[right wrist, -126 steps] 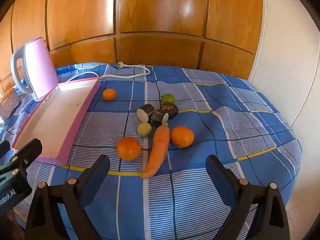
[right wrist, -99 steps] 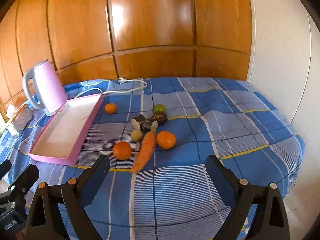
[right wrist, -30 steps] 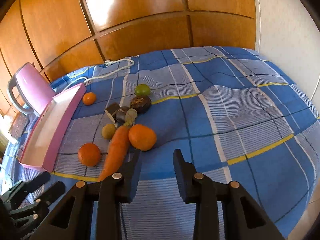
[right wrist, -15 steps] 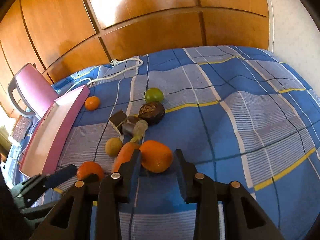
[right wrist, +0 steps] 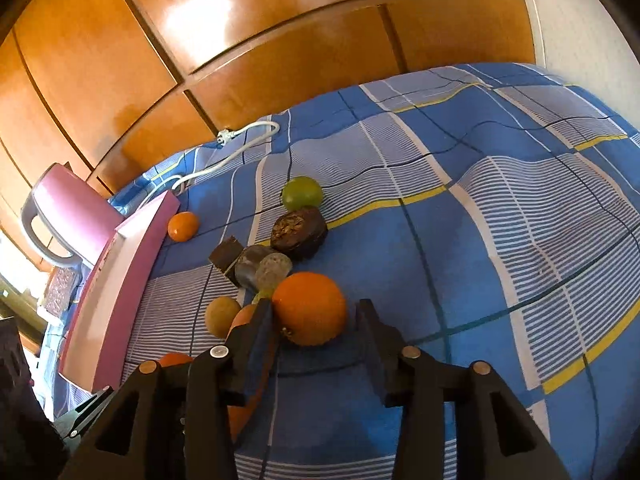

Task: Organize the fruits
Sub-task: 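Close the left gripper on an orange while the right gripper grasps another orange, then carry both oranges over the pink tray and open the left gripper inside it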

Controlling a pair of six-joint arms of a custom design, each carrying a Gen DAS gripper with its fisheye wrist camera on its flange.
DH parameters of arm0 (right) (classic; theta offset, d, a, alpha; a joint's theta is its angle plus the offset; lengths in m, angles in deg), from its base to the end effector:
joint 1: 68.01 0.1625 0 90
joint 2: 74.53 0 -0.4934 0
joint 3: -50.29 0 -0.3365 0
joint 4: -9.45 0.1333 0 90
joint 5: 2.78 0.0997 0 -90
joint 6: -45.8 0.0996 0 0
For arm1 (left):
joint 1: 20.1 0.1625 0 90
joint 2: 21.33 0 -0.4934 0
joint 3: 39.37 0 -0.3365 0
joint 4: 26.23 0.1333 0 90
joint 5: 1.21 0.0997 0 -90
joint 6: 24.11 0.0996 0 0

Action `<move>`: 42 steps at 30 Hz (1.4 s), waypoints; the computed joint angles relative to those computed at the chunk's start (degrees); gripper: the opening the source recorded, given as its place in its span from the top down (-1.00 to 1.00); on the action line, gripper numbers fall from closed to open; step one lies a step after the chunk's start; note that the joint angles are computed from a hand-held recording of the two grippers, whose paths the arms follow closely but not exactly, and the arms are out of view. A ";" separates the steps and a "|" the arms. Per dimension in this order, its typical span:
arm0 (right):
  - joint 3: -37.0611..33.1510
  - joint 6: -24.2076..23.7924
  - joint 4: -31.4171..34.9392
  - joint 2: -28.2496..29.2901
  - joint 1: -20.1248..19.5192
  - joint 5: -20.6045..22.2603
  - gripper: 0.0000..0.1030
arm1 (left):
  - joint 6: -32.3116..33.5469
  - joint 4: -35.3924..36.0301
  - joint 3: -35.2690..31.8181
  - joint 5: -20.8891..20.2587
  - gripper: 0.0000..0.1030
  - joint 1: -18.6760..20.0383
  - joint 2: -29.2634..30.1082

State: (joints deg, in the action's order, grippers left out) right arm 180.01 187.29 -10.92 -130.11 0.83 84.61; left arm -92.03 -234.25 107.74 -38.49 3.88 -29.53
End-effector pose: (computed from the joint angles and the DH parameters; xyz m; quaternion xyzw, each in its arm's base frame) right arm 0.0025 -0.3754 0.1066 0.1503 -0.9382 0.2804 0.1359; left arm -0.1935 -0.3187 -0.0802 0.0659 0.8824 -0.3383 0.3203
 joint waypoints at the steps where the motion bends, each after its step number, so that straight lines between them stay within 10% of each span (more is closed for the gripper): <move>1: 0.04 -0.31 0.08 -0.01 -0.24 -0.40 0.17 | -0.69 1.42 -0.32 0.47 0.25 -0.26 0.00; 18: 1.95 -2.92 -2.24 -1.11 -1.05 -0.83 0.32 | -28.85 30.73 4.96 -0.09 0.28 -13.90 -10.06; 42: 11.22 -6.45 -16.12 -2.27 3.67 -1.00 0.32 | -48.73 41.83 10.79 2.58 0.28 -17.26 -13.49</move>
State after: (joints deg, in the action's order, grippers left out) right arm 191.24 180.84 -27.04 -132.38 4.50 83.62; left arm -140.76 -192.42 118.53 -35.91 -13.37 -43.02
